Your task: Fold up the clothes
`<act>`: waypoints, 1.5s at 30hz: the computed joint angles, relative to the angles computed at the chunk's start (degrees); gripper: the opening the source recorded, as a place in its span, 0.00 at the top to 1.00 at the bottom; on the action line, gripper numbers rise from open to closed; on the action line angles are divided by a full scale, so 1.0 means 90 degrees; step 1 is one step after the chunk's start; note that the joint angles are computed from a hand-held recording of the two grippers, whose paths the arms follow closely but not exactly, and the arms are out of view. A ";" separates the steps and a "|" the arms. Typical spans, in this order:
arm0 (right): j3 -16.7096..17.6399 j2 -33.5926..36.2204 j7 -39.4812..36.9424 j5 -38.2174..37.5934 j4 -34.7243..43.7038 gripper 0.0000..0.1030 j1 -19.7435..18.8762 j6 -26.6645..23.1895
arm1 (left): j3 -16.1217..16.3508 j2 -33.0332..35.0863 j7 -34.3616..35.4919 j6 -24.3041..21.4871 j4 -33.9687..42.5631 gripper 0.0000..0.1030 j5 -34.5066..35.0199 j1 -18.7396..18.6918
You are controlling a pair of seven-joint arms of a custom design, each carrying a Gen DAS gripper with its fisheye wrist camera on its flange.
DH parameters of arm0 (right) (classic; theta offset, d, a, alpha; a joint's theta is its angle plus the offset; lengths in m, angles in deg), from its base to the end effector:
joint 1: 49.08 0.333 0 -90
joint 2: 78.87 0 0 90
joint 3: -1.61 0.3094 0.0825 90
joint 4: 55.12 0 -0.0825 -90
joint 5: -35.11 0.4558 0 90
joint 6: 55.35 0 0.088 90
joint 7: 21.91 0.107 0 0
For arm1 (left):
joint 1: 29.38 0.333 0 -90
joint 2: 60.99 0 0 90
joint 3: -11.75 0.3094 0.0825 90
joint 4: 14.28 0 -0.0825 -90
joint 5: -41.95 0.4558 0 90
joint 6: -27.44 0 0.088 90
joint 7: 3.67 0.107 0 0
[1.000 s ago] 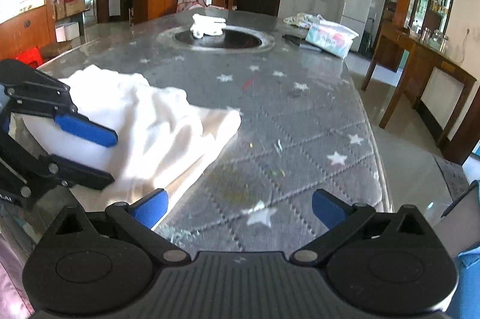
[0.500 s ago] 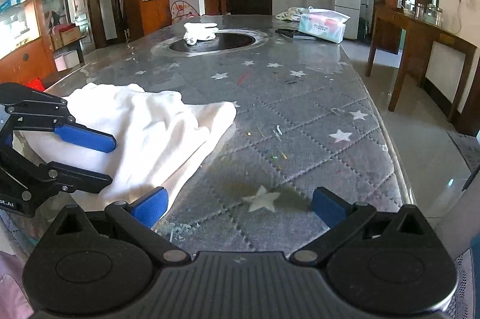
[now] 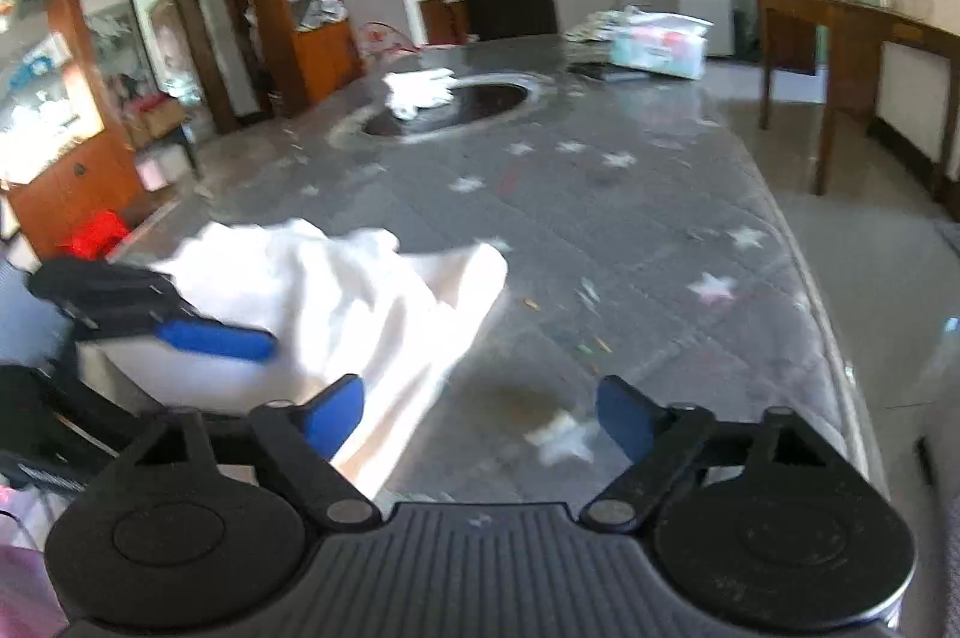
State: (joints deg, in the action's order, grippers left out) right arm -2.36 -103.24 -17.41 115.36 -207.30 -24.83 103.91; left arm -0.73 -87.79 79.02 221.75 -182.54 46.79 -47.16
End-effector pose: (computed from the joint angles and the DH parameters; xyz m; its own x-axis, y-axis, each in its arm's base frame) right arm 0.4522 0.1227 0.3584 0.6339 -0.7523 -0.1796 -0.5658 -0.2927 -0.7709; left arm 0.3633 -0.2128 0.3415 -0.4735 -0.8795 -0.0487 -0.5205 0.3239 -0.7900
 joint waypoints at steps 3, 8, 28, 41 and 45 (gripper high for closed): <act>-0.0020 0.0024 0.0113 -0.0171 0.0118 0.44 0.0018 -0.0349 | -0.0065 -0.0004 -0.0012 0.0009 -0.0003 0.49 -0.0027 0.0045; 0.0085 0.0338 0.0380 -0.0363 0.0414 0.76 0.0027 -0.0601 | -0.0135 -0.0017 -0.0009 0.0021 -0.0013 0.48 -0.0056 0.0098; 0.0305 0.0516 -0.0145 0.0285 0.0538 0.96 0.0071 -0.0069 | -0.0259 -0.0046 -0.0006 -0.0004 -0.0011 0.47 -0.0124 0.0178; 0.0677 0.0636 -0.0723 0.0894 0.0624 0.99 -0.0019 0.0866 | -0.0576 -0.0130 0.0012 0.0058 -0.0072 0.46 -0.0283 0.0368; 0.0380 0.0135 0.0088 0.0045 0.0324 0.96 -0.0072 -0.0032 | -0.0653 -0.0209 0.0019 0.0098 -0.0111 0.41 -0.0347 0.0440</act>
State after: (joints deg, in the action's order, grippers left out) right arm 1.06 -102.02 -16.61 115.77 -204.38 -25.48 103.63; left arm -6.60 -89.67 79.19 222.63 -183.54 43.67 -43.20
